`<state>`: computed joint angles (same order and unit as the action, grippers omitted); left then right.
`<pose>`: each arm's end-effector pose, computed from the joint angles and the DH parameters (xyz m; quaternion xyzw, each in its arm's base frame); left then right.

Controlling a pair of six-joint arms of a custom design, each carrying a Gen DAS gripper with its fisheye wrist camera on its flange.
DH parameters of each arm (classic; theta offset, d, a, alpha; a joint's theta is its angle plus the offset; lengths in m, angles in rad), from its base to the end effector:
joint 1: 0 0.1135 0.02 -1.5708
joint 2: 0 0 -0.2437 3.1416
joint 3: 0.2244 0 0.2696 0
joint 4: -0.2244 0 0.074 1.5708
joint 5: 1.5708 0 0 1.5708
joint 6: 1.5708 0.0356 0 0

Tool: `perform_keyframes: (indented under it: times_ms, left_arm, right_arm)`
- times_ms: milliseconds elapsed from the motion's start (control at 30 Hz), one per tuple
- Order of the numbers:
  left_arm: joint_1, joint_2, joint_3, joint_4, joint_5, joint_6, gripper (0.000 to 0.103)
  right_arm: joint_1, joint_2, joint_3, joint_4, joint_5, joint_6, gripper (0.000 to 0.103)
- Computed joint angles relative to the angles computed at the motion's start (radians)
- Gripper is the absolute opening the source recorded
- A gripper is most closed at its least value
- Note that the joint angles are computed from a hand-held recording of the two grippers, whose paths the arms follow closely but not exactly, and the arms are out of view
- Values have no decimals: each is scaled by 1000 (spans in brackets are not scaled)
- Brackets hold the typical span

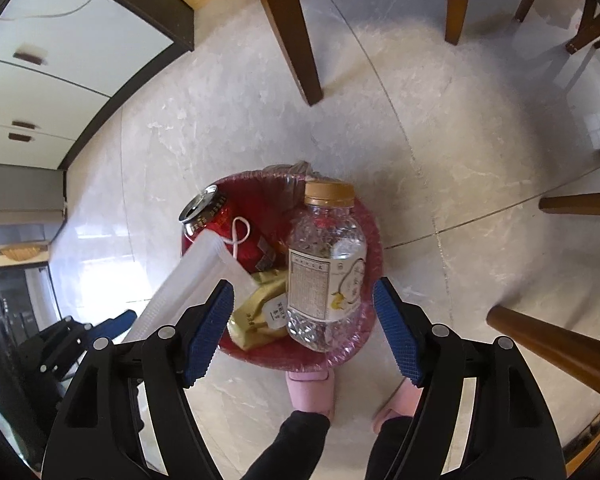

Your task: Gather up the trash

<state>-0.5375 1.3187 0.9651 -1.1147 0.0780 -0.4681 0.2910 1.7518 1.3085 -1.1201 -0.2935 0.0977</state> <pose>0.2028 -0.1241 0.2058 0.0366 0.9973 -0.0588 0.0261 0.3111 0.1039 0.1866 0.0960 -0.9846 -0.1442 0.0246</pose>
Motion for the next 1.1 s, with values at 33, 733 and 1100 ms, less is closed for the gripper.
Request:
perform_keyframes:
  times_ms: [33, 733, 1100]
  left_arm:
    - [-3, 1, 8, -11, -5, 2, 51]
    - [-45, 198, 250, -124, -143, -40, 94]
    - [-76, 137, 216, -54, -93, -76, 96]
  right_arm:
    - [-5, -10, 4, -11, 2, -6, 73]
    - [-110, -115, 87, -156, -63, -58, 73]
    - [-144, -95, 83, -167, -126, -98, 73]
